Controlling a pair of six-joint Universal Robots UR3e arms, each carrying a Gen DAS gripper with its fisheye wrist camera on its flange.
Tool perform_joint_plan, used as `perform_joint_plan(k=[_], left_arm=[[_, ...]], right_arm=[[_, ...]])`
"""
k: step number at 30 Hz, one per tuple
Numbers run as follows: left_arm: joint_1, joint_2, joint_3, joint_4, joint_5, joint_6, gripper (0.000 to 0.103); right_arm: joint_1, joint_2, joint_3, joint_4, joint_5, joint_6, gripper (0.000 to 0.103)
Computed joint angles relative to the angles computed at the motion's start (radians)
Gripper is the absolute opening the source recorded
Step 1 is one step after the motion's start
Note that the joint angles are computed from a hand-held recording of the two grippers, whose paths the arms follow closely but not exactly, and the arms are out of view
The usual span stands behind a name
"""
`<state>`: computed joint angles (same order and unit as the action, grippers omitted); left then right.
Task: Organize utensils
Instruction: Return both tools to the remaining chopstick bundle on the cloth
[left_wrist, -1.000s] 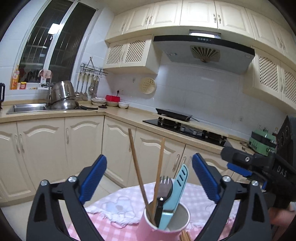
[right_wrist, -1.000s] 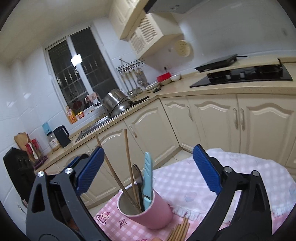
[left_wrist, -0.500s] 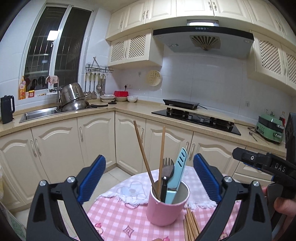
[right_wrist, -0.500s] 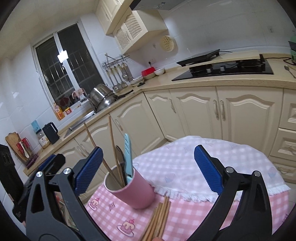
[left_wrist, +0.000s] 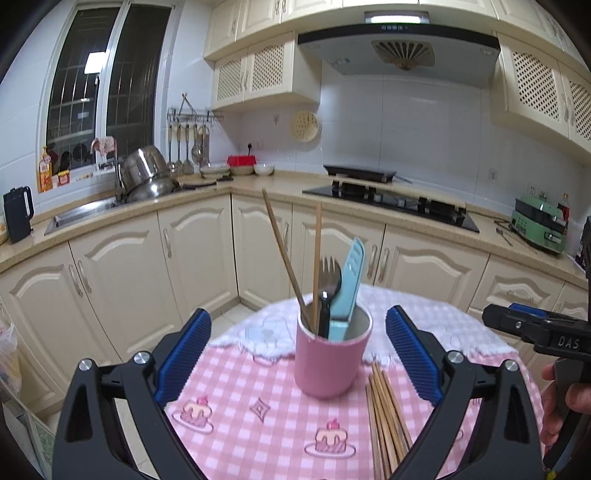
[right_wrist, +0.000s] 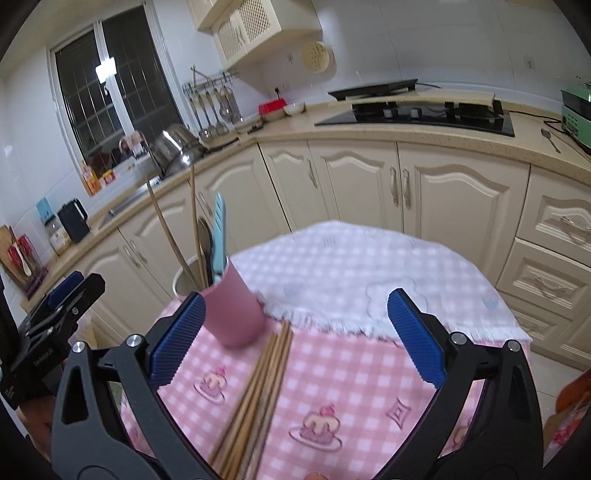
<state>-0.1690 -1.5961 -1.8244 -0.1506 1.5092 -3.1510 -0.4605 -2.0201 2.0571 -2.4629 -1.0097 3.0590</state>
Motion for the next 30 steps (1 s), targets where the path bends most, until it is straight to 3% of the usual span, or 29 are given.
perform_joint_plan(k=[12,30], left_arm=[[-0.055,-0.064,-0.067,-0.103,0.043,0.076,0.093],[-0.124,-0.212,-0.02,-0.241,0.035,0.157,0.093]], right_arm=[[0.088,-0.001,0.121,0.048,-0.148,-0.059,0.097],[0.1,0.028,0.175,0.067,-0.18,-0.094,0.097]])
